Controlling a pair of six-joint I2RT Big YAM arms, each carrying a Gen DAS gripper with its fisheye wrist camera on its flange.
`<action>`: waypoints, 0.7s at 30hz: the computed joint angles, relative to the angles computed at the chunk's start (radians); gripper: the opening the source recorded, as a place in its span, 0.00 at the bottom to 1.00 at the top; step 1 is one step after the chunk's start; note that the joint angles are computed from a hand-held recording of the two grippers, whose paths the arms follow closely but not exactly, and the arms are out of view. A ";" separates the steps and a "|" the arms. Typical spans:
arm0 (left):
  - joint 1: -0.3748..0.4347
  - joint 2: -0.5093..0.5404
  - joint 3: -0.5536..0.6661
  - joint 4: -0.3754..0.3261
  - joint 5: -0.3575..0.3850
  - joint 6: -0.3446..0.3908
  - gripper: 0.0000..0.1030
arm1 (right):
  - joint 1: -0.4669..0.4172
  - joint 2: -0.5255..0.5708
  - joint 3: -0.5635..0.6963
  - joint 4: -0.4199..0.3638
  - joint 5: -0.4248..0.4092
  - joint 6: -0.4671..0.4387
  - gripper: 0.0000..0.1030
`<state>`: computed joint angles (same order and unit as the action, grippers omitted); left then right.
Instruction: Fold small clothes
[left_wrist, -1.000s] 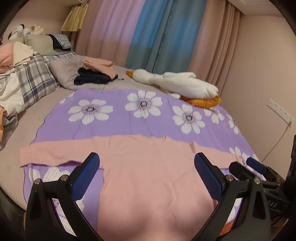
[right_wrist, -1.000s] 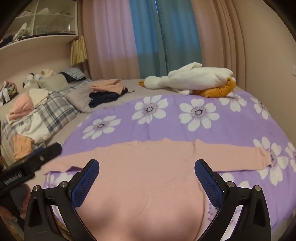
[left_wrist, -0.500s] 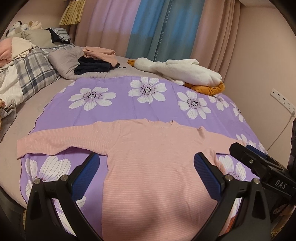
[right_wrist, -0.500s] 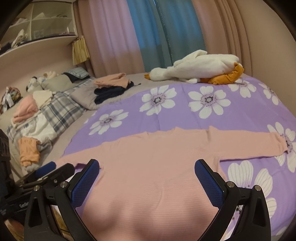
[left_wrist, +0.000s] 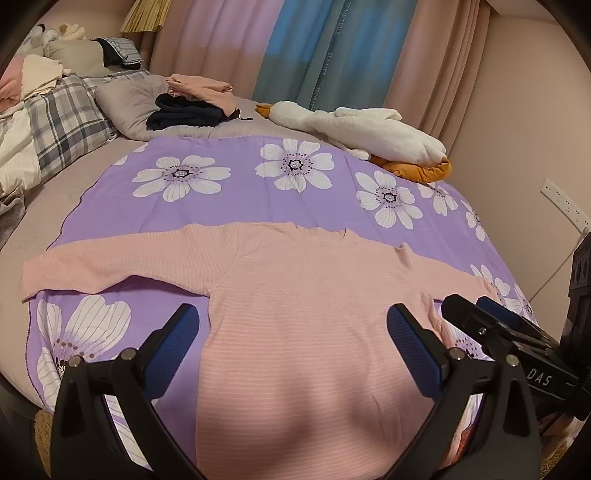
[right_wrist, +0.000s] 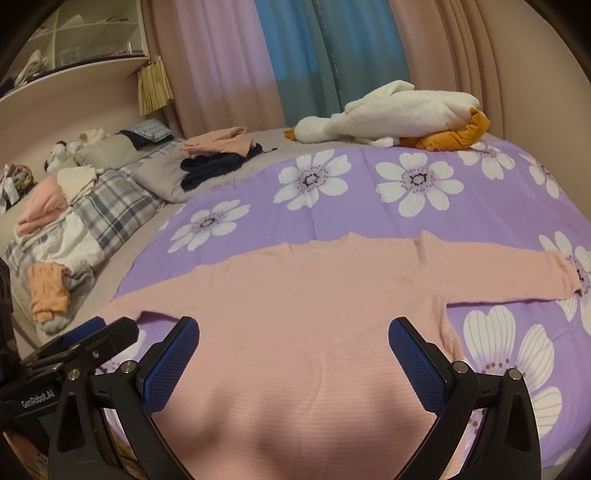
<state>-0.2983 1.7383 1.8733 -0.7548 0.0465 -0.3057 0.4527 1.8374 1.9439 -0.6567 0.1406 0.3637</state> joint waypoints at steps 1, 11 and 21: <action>0.000 0.000 0.000 -0.002 0.000 0.000 0.98 | 0.001 0.002 0.002 -0.004 0.005 0.000 0.99; -0.001 0.003 0.004 -0.015 -0.004 -0.005 0.98 | 0.002 0.005 0.005 -0.008 0.020 0.001 0.99; 0.002 0.005 0.002 -0.032 -0.022 -0.010 0.98 | 0.003 0.004 0.000 -0.006 0.024 0.000 0.99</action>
<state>-0.2963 1.7432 1.8749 -0.7870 0.0247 -0.3162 0.4562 1.8414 1.9441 -0.6626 0.1650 0.3641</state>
